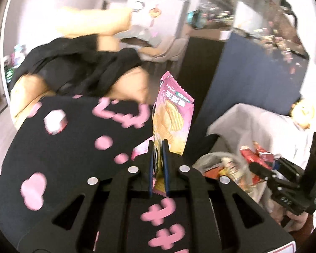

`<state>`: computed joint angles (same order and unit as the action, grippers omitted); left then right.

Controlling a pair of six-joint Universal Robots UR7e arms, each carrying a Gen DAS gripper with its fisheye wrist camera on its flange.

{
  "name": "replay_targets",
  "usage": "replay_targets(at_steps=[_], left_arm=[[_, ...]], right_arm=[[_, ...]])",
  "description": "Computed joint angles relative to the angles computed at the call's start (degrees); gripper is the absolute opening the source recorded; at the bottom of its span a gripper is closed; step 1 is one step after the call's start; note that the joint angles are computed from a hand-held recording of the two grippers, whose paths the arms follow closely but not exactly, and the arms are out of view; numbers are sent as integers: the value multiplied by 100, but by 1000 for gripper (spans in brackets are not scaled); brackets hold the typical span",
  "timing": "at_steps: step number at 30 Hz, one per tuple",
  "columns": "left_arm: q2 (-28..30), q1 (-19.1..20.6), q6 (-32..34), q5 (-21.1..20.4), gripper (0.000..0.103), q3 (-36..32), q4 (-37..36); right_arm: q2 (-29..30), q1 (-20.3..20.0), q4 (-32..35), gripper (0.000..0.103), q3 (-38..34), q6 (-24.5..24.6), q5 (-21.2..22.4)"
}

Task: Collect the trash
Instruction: 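Carry chip bag in left tool to the bin while right tool carries red wrapper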

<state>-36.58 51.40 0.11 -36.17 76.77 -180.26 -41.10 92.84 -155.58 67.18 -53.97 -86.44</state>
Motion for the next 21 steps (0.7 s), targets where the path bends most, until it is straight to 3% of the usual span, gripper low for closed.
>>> replay_targets(at_steps=[4,9,14,21], left_arm=[[367,-5,-83,-589,8,-758,702],[988,72,-190,-972,8,-1705,1657],[1571,309,-669,-1927,8,-2671,3262],[2525,459,-465,-2211,8,-4000,4064]], right_arm=[[-85,-114,-63,36,-255,157,38],[-140,-265,-267,36,-439,292,-76],[-159,-410,-374,36,-520,338,-279],[-42,-550,-257,37,-765,524,-440]])
